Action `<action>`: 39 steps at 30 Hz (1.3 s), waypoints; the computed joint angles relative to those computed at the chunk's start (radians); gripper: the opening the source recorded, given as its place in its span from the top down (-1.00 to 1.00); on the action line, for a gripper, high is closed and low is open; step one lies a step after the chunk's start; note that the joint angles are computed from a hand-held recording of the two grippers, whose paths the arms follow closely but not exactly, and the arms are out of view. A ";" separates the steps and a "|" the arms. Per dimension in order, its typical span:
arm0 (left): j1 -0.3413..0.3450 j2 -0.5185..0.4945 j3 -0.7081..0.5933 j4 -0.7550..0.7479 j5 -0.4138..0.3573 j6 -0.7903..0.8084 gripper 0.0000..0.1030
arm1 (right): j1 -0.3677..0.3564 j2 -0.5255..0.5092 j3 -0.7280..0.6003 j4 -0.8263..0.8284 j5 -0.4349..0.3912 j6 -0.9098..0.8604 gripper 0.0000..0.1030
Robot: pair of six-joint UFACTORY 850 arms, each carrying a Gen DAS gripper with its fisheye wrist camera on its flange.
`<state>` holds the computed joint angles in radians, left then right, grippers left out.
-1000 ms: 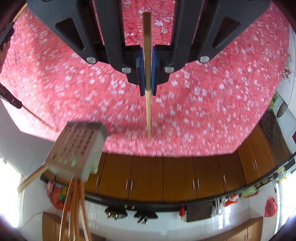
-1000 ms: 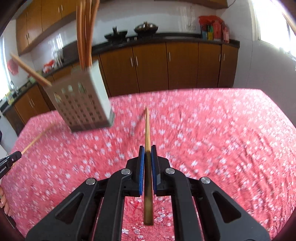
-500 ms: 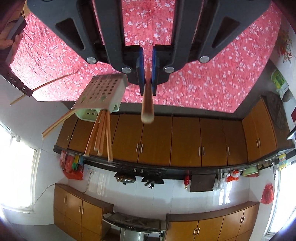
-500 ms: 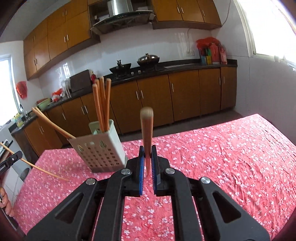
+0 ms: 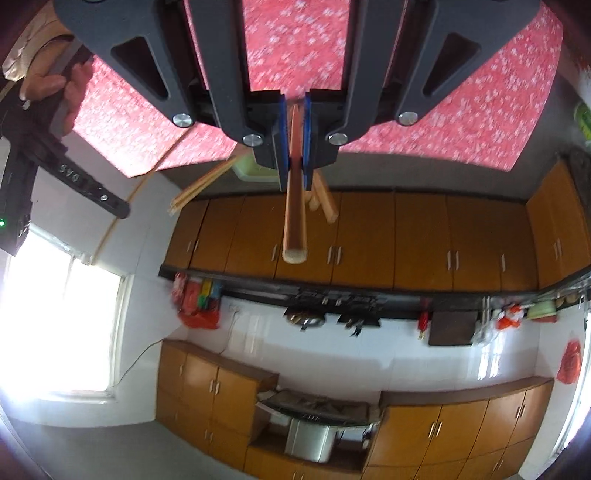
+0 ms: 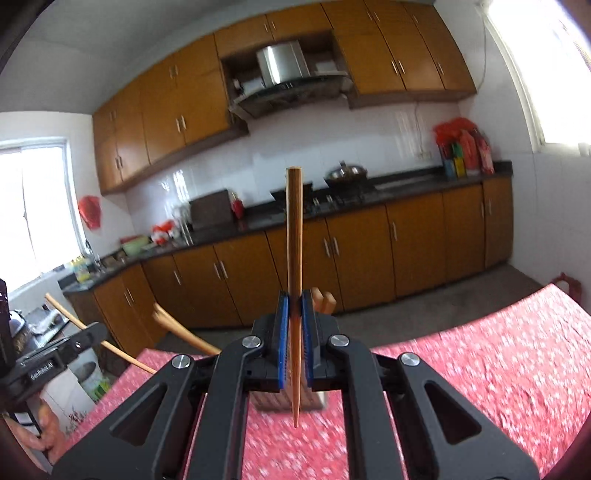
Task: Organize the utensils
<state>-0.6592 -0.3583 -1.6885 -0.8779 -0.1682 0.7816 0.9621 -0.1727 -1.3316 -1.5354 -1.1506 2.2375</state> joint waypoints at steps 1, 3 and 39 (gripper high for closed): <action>-0.005 -0.005 -0.012 -0.029 0.006 0.029 0.86 | -0.002 -0.005 -0.011 -0.015 -0.005 -0.002 0.85; -0.013 -0.019 -0.043 -0.061 0.017 0.059 0.86 | -0.006 -0.012 -0.027 -0.040 -0.018 -0.008 0.85; -0.028 -0.280 -0.369 0.626 0.097 -0.685 0.01 | -0.099 -0.090 -0.072 -0.105 0.018 -0.017 0.08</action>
